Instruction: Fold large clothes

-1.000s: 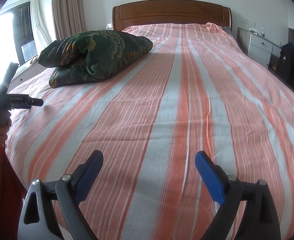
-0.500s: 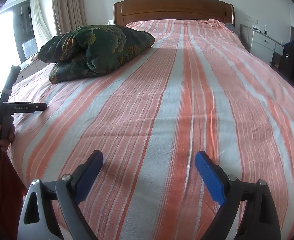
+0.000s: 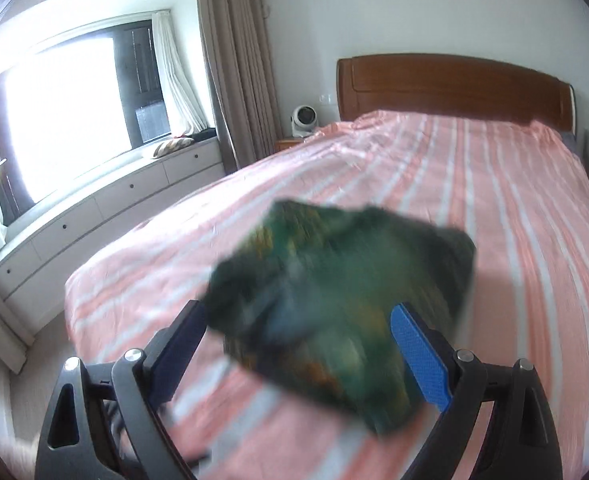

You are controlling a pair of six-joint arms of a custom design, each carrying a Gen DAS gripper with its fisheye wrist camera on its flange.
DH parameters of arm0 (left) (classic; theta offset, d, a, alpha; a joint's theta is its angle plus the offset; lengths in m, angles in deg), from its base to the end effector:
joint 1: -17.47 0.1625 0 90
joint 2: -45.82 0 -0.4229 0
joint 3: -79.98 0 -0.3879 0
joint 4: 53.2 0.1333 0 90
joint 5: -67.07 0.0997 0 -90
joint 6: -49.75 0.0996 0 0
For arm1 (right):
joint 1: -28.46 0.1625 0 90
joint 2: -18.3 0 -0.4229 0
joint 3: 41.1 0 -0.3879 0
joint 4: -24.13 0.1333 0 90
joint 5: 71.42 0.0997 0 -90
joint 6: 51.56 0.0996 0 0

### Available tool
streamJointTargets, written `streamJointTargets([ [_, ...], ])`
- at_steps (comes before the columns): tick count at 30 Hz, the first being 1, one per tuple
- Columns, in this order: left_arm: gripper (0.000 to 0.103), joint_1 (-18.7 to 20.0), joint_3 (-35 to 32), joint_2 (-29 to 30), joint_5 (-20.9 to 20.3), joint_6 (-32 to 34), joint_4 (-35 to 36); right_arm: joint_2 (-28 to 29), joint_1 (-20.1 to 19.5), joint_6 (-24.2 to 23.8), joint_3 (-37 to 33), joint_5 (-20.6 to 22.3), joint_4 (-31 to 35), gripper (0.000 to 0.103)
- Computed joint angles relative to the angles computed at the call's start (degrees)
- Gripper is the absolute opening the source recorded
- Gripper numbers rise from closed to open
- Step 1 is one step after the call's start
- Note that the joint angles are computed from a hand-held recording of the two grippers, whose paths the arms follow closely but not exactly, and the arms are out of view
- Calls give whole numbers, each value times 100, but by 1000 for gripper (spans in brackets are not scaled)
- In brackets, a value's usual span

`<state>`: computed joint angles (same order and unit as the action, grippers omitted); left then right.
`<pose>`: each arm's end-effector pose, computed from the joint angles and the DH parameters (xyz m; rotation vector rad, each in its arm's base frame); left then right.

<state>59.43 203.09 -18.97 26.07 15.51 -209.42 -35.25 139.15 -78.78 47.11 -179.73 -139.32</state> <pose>-0.2262 -0.4837 0.1640 0.2174 2.4375 -0.8606 0.3453 -0.6256 0.2708 0.9379 -2.4810 0.9065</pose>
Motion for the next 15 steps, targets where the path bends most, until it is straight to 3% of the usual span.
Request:
streamJointTargets([
  [2,103,-2,95,-132,-13,39,-46,765,90,33,-994,-76,470,93],
  [4,103,12,164,-253,-30,143,-100,1275,127,-147,-1538,-257,709,93],
  [6,103,38,229,-391,-9,178,-118,1825,130,-281,-1970,-864,992,92],
  [8,103,124,253,-549,-29,149,-88,2068,52,-229,-1984,-1311,1112,93],
  [9,103,158,247,-643,-73,112,-47,2090,26,-360,-1820,-1372,873,93],
  [13,102,498,-39,-990,-498,289,-490,1901,58,-561,-1371,-1248,173,93],
  [15,102,792,-457,-1025,-1072,495,-851,1640,90,-380,-1214,-1030,199,93],
])
